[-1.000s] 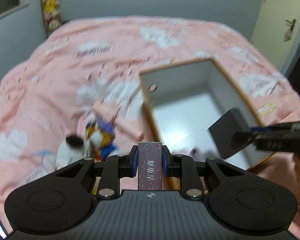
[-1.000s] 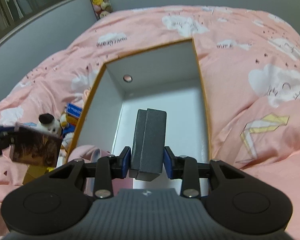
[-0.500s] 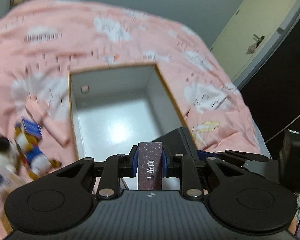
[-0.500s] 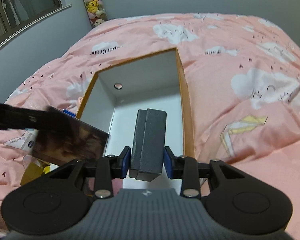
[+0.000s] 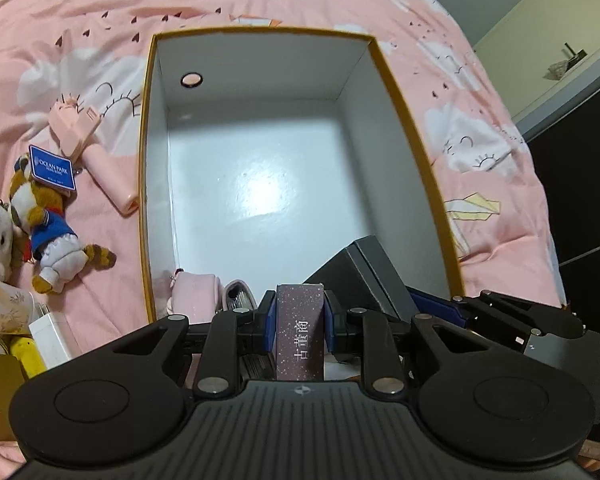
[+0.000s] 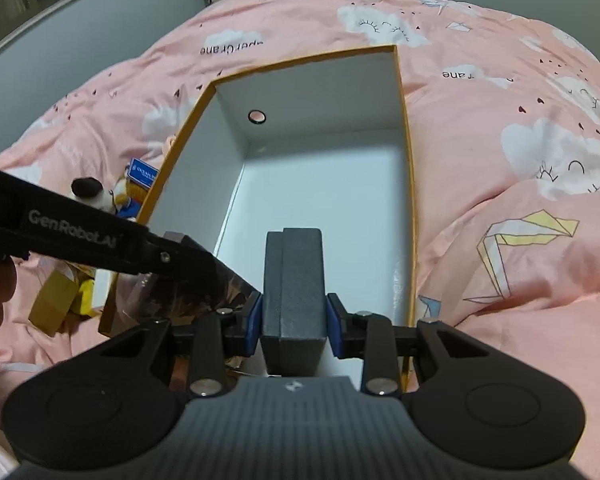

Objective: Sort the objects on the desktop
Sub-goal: 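Carry the small purple box into the white box with the left gripper, then open the left gripper to drop the purple box while the right releases the grey case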

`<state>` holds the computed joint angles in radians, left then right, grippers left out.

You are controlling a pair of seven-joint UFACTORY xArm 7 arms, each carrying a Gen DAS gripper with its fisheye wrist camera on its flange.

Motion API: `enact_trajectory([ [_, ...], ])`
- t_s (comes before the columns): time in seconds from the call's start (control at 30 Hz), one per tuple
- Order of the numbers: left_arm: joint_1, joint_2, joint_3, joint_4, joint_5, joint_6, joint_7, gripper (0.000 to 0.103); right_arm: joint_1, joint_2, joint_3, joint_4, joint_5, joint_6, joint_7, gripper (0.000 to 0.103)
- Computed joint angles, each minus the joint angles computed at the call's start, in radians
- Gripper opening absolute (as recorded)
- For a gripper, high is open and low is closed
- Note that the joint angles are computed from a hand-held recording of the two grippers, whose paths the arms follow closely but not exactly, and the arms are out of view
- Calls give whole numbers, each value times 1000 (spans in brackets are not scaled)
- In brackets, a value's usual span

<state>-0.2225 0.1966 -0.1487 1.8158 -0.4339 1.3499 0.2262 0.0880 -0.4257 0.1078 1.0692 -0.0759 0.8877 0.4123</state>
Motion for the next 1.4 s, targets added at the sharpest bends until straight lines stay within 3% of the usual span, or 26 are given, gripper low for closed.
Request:
enact_trajectory([
  [0.37,-21,25,-5,-10,43,16,-52,27,2,42,-5,32,-8,21,-24,34],
  [0.83,4,37,-4,-7,-16,42,-53,31,25,92,7,96,-27,99,-65,34],
  [1.17,21,-9,4,-34,-44,-20,-13,33,37,125,-5,139,14,174,-75,35],
  [1.4,17,-66,17,-89,10,-118,15,35,39,139,-31,141,106,195,-74,38],
])
